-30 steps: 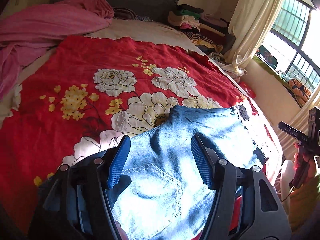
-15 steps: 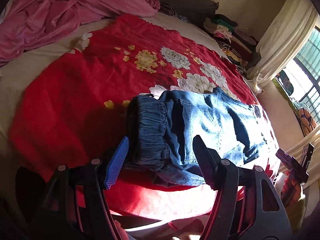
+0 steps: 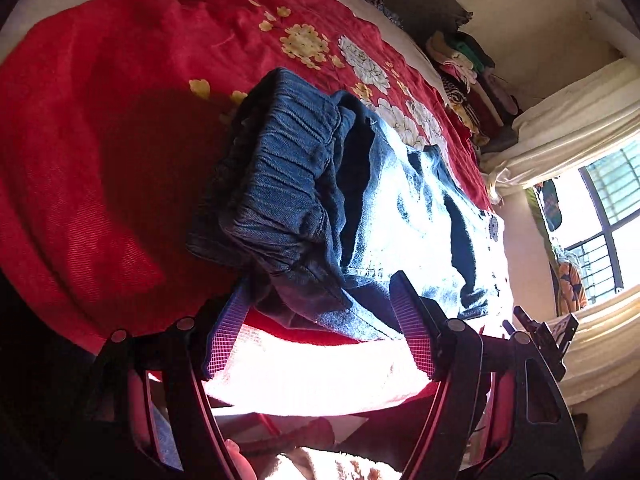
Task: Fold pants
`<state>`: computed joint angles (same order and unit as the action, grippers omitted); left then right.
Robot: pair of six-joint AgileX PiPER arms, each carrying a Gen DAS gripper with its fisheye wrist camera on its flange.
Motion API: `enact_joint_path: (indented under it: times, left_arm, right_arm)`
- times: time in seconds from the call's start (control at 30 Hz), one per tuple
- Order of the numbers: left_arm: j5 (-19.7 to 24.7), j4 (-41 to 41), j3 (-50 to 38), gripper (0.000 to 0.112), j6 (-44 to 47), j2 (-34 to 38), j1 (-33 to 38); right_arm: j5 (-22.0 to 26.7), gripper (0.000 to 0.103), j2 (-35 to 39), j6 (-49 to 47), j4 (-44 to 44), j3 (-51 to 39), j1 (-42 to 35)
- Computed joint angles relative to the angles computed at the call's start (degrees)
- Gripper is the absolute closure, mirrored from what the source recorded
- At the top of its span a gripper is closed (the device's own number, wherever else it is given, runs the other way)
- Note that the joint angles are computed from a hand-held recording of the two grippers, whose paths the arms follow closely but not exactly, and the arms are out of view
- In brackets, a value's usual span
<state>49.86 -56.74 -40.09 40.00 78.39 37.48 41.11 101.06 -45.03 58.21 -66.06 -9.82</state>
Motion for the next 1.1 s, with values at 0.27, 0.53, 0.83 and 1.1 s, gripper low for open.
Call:
enact_joint_path:
  times: [0.27, 0.53, 0.83, 1.1]
  left_arm:
    - [-6.2, -8.1, -0.5, 0.062, -1.1, 3.3, -5.0]
    - [-2.8, -7.5, -1.3, 0.099, 1.7, 0.6, 0.7]
    - [-0.1, -10.6, 0.8, 0.095, 11.8, 5.9, 4.7]
    - [1.9, -5.7, 0.2, 0.087, 8.8, 1.5, 6.2]
  right_arm:
    - [3.6, 0.055, 5.2, -3.9, 7.1, -3.2, -0.2]
    - [0.3, 0.082, 0.4, -10.2, 7.8, 0.2, -0.1]
    - [-5.7, 0.080, 2.6, -5.1, -0.3, 0.4, 3.4]
    - [-9.4, 0.046, -4.4, -4.6, -0.3, 5.8, 2.7]
